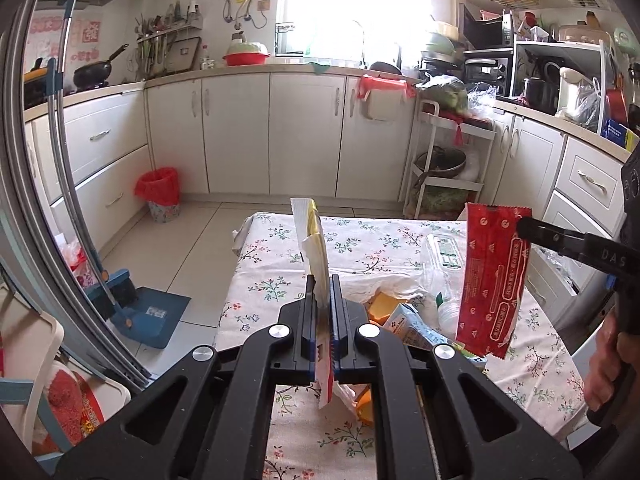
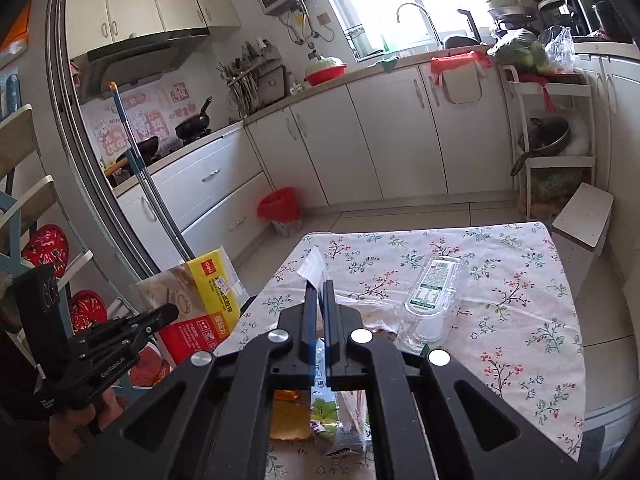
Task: Collect trash
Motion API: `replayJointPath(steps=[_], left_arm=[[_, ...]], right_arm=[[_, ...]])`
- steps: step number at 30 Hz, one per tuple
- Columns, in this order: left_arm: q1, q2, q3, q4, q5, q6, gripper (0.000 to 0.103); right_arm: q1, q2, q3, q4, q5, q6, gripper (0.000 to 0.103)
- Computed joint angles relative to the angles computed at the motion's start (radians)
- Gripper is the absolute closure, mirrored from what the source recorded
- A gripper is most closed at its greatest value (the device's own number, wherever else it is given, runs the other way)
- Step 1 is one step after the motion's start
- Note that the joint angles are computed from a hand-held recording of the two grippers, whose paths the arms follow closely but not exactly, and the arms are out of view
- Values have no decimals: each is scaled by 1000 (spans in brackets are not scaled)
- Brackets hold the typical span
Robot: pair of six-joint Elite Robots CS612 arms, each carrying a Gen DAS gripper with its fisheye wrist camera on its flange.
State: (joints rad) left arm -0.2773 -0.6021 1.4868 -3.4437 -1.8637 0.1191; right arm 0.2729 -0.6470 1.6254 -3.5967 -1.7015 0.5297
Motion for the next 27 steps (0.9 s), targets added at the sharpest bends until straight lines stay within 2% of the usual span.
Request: replayJointPath(steps=[3,6,9,13,16,20,27], left_arm=[[-1,-2,5,5,4,-1,98],[-2,-7,15,8,4,3,98],[-2,-12,30,-2,4,9,98],[2,-19,46,-16,-5,2,98],[8,-27,65,-34,-26,-4,98],[13,-47,115,-101,-48,14,98],[12,-88,219,-194,-55,35,98]], right_arm=[[0,3,-6,51,10,17,99],[-12,12,-25,175,75,58,99],[-14,17,-25,191,88,83,99],[-6,3,7,113,62,89,102],[-8,-5,33,48,84,112,102],[-2,-19,72,-48,106,136,102],[23,-40,145,-220,96,164,102]])
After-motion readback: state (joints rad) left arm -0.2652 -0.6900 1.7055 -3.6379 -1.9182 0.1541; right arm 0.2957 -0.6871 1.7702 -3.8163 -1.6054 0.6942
